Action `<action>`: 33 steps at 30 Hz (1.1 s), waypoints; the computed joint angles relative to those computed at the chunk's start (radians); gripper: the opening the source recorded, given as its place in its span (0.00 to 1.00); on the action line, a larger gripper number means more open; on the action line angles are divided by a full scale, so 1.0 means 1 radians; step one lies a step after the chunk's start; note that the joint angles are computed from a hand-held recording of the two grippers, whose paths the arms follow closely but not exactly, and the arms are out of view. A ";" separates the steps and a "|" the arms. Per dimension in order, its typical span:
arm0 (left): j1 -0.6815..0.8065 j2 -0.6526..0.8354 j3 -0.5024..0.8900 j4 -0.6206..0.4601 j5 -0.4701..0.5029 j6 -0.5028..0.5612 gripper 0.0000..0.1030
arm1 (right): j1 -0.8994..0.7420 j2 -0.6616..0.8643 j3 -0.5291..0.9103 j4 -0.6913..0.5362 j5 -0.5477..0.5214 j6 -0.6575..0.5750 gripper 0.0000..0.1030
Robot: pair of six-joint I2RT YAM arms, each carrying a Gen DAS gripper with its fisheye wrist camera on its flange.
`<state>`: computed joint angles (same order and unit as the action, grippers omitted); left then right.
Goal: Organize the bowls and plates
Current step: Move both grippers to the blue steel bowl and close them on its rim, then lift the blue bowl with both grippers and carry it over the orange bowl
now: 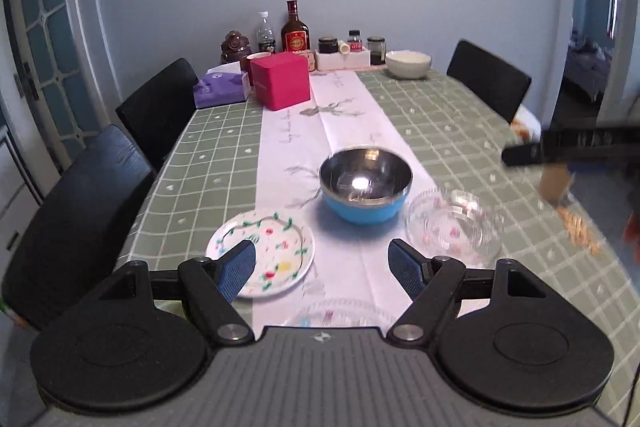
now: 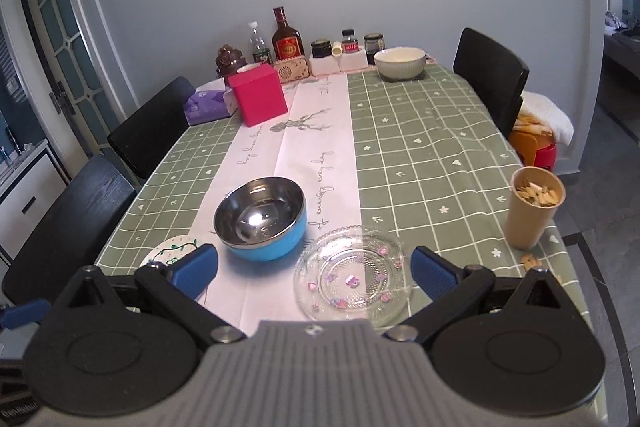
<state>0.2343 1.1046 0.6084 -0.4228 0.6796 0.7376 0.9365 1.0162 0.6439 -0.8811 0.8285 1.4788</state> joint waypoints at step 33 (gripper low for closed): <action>-0.468 0.911 0.401 0.528 -0.345 -0.423 0.58 | -0.696 0.712 -0.066 1.191 -0.525 -0.601 0.45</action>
